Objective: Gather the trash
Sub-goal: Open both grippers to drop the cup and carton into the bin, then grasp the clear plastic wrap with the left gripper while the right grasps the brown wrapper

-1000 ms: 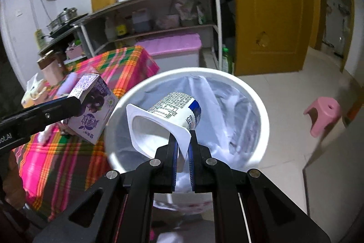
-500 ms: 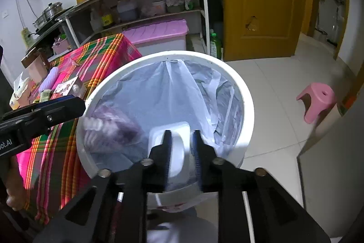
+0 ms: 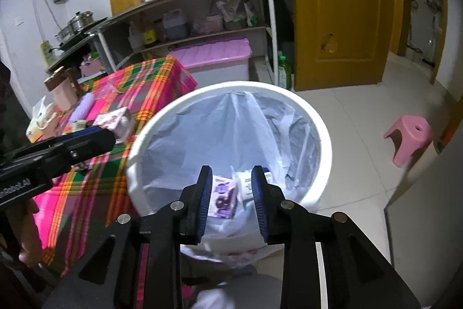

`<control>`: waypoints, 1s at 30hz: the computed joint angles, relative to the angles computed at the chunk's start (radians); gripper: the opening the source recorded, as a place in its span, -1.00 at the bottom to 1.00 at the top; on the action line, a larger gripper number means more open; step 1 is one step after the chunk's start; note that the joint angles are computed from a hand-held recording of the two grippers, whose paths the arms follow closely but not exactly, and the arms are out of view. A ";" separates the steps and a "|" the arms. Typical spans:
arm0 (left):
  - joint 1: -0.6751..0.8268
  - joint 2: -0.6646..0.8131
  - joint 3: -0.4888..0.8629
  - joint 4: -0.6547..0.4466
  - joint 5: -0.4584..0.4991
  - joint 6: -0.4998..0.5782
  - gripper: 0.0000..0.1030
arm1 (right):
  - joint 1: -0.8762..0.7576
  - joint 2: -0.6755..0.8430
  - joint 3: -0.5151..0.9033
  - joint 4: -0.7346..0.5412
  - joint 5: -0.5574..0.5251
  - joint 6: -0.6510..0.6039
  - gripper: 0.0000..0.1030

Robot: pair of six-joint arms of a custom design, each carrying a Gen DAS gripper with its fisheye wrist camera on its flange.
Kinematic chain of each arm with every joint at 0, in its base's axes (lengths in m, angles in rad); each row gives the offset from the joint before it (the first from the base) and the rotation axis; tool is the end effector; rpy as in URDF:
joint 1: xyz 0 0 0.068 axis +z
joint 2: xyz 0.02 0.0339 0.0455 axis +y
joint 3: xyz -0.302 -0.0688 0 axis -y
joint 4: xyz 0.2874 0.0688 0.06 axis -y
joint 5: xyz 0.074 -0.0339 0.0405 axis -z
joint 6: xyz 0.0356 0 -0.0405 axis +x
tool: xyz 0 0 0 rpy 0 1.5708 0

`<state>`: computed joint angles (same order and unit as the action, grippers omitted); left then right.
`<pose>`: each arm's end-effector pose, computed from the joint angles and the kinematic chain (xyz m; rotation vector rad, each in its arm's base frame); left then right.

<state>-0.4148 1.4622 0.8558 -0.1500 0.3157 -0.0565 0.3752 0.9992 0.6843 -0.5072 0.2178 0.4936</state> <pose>0.3031 -0.1455 0.2252 0.5782 2.2863 -0.6011 0.2098 0.0744 0.2559 0.2420 2.3610 0.1569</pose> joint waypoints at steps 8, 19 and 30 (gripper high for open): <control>0.071 -0.109 -0.093 -0.012 -0.008 0.014 -0.29 | 0.127 0.036 0.024 0.031 0.006 0.033 -0.44; 0.243 -0.207 -0.181 -0.045 -0.011 0.063 -0.29 | 0.241 0.121 0.068 0.095 -0.016 0.035 -0.44; 0.419 -0.171 -0.190 -0.037 -0.016 0.105 -0.28 | 0.285 0.246 0.138 0.158 -0.049 -0.020 -0.23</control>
<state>0.0037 1.2911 0.6658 -0.1869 0.3001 0.0489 0.6606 1.2456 0.8218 -0.3491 0.1686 0.4732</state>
